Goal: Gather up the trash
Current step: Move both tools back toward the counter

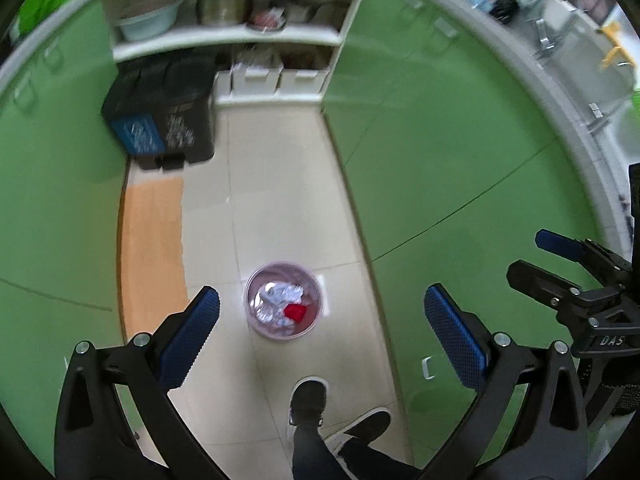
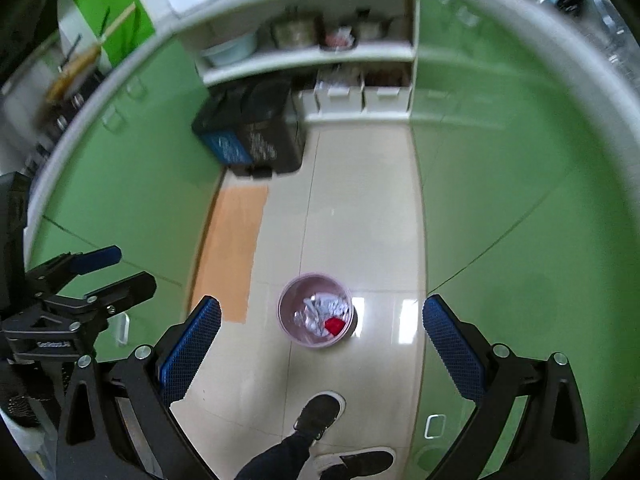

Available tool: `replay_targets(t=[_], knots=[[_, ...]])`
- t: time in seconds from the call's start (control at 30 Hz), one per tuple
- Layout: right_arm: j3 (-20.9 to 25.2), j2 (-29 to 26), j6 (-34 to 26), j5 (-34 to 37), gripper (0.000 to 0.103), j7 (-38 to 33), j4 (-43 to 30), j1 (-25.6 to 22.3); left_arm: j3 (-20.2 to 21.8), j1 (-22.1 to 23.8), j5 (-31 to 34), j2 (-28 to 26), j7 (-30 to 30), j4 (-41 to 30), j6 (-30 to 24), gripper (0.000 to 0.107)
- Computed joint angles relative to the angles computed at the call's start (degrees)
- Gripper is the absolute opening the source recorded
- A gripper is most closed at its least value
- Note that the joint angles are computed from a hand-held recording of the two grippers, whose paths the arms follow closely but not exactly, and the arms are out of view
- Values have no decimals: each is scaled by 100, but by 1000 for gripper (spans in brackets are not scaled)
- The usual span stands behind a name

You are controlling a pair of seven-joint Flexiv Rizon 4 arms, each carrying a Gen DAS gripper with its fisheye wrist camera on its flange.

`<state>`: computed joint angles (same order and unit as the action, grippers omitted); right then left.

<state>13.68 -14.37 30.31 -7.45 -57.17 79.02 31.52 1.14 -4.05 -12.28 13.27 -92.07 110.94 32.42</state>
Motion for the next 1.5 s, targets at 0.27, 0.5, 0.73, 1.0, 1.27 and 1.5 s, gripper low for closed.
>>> replay_targets(t=[0.27,0.5,0.73,1.0,1.27,1.5], knots=[[-109,861,-507,-656,97,386,-367,-116,-305,-144,-73,-179,144,-1595,-588,100],[-62,1597,-703,-1349,97,963,-169,-434,-567,-452,-222,-649,346,-2737,-618,100],[139,2556,-1101,-1868,97,1554,385,-1034,-961,-927,-279,-1427,568,-3992,-720,100],[227,3598,-1578,-1857,97,1804,955,-1824,-1303,-1645,-264,-2264,813,-5123,-926,100],[73,4241,-1822,-1621,97,1656,1343,-2420,-1424,-2514,61,-3328,772,-6649,-1454,100],[-251,4471,-1835,-1290,97,1219,1652,-2751,-1144,-3292,327,-4552,574,-8497,-2260,100]])
